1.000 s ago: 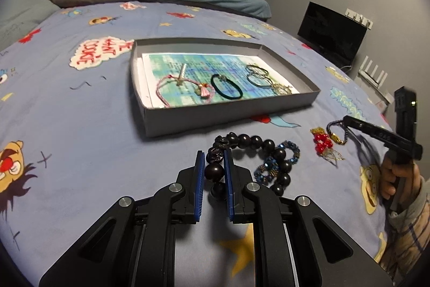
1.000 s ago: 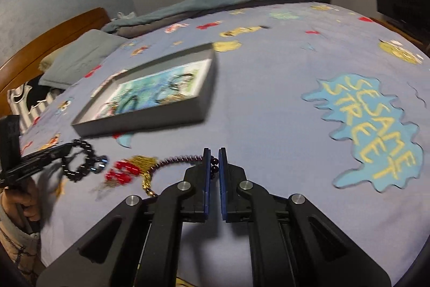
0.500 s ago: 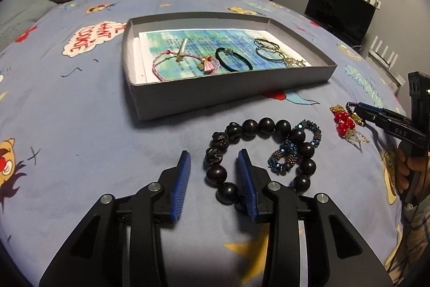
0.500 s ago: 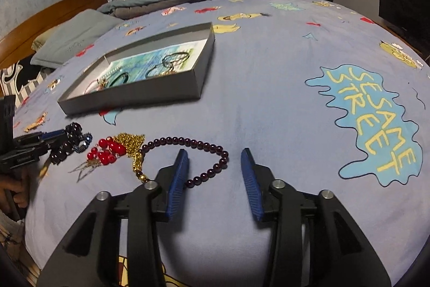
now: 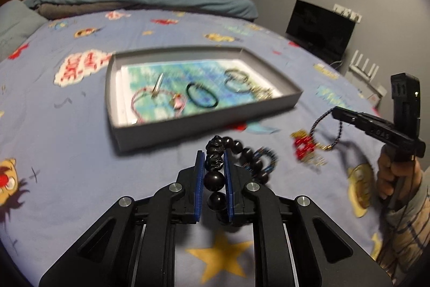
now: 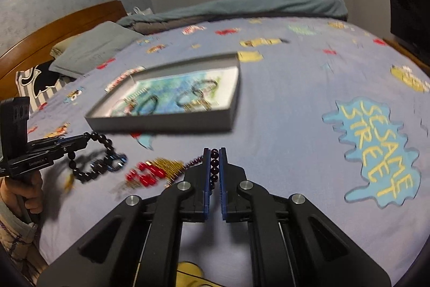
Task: Organize jewelry
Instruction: 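Carry the black bead bracelet into the grey box and open the left tool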
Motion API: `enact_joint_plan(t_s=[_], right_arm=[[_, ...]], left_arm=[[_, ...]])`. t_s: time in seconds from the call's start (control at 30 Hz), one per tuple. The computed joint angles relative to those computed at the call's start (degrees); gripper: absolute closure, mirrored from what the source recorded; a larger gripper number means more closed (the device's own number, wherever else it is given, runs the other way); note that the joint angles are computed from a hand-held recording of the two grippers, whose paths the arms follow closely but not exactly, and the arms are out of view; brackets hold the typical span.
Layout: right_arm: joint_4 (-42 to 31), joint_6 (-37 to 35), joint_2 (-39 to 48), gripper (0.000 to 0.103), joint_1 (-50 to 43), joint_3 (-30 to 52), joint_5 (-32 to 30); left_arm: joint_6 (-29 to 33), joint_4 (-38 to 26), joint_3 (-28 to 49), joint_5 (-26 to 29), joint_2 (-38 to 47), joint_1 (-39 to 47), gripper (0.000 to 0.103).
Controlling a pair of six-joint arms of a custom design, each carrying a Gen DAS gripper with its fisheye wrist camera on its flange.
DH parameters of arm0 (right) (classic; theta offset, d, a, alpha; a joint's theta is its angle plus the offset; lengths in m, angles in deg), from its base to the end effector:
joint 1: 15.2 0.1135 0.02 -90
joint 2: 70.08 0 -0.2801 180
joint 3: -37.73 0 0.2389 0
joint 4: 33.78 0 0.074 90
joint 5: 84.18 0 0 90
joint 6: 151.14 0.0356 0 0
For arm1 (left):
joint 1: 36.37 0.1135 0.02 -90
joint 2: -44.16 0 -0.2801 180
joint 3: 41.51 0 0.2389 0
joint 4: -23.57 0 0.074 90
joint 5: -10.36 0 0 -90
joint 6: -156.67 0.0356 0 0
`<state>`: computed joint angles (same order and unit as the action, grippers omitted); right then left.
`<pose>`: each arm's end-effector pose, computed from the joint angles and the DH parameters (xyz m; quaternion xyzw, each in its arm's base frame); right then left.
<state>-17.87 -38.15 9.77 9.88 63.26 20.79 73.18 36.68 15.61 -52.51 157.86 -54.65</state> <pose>0.1804 0.0743 0.1278 0.0404 0.8936 0.0686 0.4418 0.3186 -0.1223 0.0979 0.2822 0.8524 -0.2537 0.3598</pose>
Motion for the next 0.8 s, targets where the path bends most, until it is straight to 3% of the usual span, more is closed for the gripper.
enact_joint_plan(t_s=[0.37, 0.8], right_arm=[[-10.00, -4.44, -4.15, 0.097, 2.13, 10.13, 1.59], [-12.71, -9.67, 6.98, 0.097, 0.41, 25.35, -1.97]], left_arm=[[-0.22, -4.23, 2.05, 0.46, -6.86, -2.18, 0.089], [0.68, -11.08, 15.23, -1.33, -4.53, -2.30, 0.089]])
